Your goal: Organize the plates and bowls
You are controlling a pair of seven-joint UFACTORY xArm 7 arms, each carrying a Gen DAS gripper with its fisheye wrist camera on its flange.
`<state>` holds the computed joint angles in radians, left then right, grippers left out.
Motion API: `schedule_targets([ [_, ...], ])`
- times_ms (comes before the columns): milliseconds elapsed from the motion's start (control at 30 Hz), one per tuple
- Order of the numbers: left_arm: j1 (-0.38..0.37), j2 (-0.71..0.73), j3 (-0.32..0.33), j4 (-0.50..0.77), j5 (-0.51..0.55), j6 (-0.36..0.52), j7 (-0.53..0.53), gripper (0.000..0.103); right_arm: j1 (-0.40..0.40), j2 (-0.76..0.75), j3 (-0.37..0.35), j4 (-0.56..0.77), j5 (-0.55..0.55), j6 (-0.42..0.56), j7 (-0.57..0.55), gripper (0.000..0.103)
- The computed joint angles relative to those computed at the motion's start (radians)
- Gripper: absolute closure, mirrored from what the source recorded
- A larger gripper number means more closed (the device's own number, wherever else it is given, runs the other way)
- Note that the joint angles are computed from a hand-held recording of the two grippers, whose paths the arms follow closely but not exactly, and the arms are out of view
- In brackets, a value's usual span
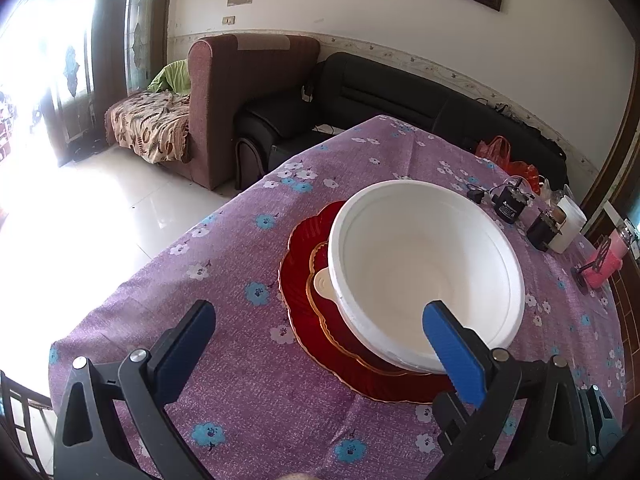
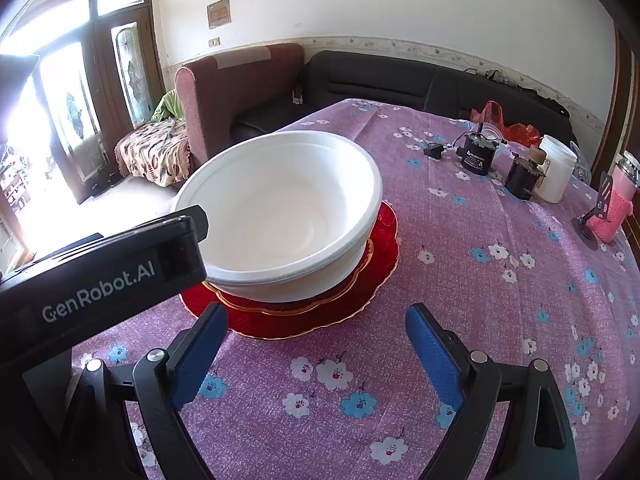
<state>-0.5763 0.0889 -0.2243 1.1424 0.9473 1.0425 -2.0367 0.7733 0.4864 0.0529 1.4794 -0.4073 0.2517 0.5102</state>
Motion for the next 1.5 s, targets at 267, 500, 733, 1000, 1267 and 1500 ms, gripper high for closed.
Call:
schedule_targets([
  [267,0.003,0.002,0.004,-0.003,-0.005,-0.019,0.003,0.000,-0.014,0.012,0.018,0.010,0.031,0.010,-0.025,0.010],
  [500,0.008,0.005,0.007,-0.007,-0.011,-0.037,0.002,0.000,-0.018,0.014,0.023,0.006,0.048,0.006,-0.036,0.010],
  [733,0.008,0.007,0.009,-0.008,-0.012,-0.043,-0.002,0.000,-0.012,0.012,0.019,-0.001,0.053,0.001,-0.038,0.010],
  [1000,0.010,0.009,0.011,-0.016,-0.018,-0.063,-0.013,0.000,-0.015,0.012,0.023,-0.005,0.062,0.000,-0.042,0.010],
  [1267,0.011,0.008,0.012,-0.018,-0.019,-0.065,-0.014,0.000,-0.017,0.009,0.028,-0.013,0.070,-0.001,-0.051,0.010],
  [1500,-0.001,0.001,0.003,-0.015,-0.002,-0.026,-0.033,0.000,-0.009,-0.004,0.018,-0.034,0.061,-0.014,-0.035,0.010],
])
